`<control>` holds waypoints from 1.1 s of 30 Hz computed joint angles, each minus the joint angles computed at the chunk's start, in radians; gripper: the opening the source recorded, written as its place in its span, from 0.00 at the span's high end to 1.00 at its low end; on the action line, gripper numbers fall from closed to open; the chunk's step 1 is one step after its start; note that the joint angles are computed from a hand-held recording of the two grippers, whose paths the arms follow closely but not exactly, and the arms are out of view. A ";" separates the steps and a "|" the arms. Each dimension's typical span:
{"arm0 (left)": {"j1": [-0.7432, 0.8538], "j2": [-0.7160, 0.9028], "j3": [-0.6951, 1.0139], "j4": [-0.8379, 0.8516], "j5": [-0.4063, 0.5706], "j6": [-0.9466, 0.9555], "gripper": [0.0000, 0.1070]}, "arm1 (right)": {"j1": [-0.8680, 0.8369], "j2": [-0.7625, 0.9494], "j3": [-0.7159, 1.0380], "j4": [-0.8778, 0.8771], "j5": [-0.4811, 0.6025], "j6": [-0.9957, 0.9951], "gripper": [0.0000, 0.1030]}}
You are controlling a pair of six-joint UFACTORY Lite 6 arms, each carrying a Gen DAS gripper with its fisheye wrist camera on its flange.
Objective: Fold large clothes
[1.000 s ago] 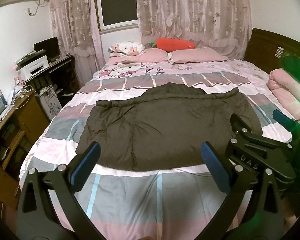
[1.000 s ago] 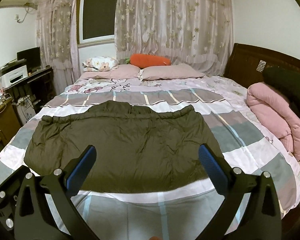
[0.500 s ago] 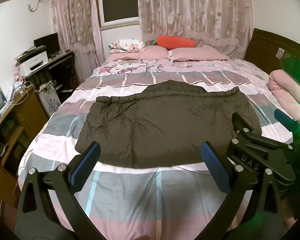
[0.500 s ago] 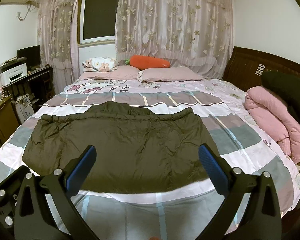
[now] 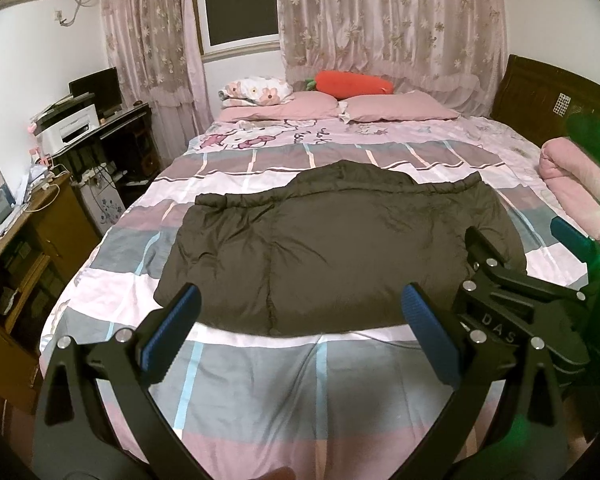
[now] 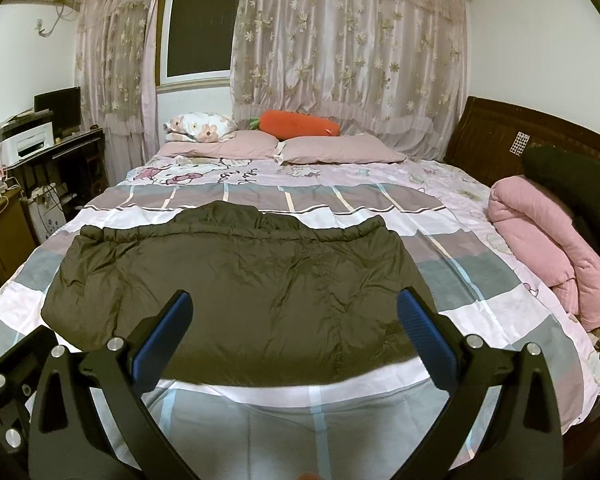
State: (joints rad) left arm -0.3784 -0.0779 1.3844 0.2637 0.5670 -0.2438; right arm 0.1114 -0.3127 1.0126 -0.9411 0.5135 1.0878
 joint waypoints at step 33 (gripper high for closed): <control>0.085 0.038 0.003 -0.262 0.010 0.241 0.06 | -0.077 -0.023 -0.005 0.152 -0.040 -0.186 0.01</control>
State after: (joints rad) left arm -0.2937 -0.0397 1.3875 0.0016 0.5774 -0.0031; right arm 0.0343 -0.3353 1.0076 -0.7892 0.4731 0.9022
